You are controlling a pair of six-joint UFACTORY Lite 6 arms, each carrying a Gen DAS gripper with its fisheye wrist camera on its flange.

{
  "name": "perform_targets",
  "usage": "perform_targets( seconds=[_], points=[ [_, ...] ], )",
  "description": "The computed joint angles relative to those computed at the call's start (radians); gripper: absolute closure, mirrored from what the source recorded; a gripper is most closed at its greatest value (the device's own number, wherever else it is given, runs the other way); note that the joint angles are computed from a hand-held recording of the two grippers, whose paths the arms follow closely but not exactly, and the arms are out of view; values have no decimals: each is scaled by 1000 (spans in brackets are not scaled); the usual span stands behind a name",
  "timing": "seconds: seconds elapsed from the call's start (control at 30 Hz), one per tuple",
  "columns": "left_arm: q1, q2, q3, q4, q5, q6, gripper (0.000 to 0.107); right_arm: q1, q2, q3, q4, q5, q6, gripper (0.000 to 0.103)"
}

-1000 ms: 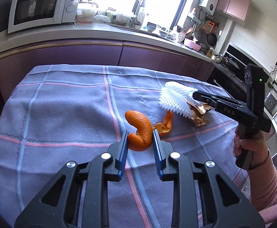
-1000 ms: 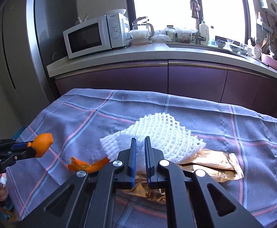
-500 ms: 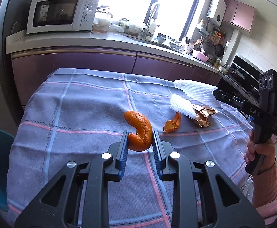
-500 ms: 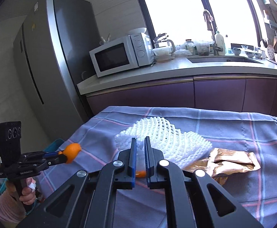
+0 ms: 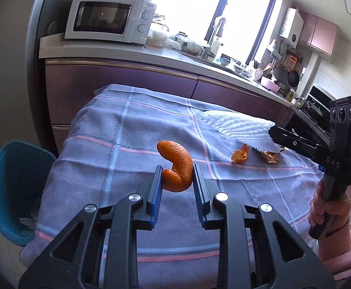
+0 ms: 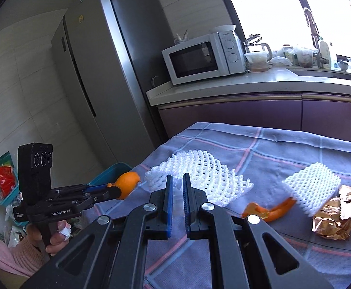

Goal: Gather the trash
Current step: 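Carry the peel and netting to the teal bin and open both tools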

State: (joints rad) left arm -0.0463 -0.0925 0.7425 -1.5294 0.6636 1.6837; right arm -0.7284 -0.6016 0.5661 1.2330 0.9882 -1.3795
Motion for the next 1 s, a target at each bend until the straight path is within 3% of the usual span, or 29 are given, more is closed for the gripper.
perform_targets(
  seconds=[0.43,0.73,1.0],
  points=[
    [271,-52,-63,72,108,28,82,475,11,28,-4,-285,135,96],
    [465,1,-9,114,176,46,82,770,152,138,14,-456,148,96],
    [586,83,75,130,189,50,82,950,324,274,46,-543,111,96]
  ],
)
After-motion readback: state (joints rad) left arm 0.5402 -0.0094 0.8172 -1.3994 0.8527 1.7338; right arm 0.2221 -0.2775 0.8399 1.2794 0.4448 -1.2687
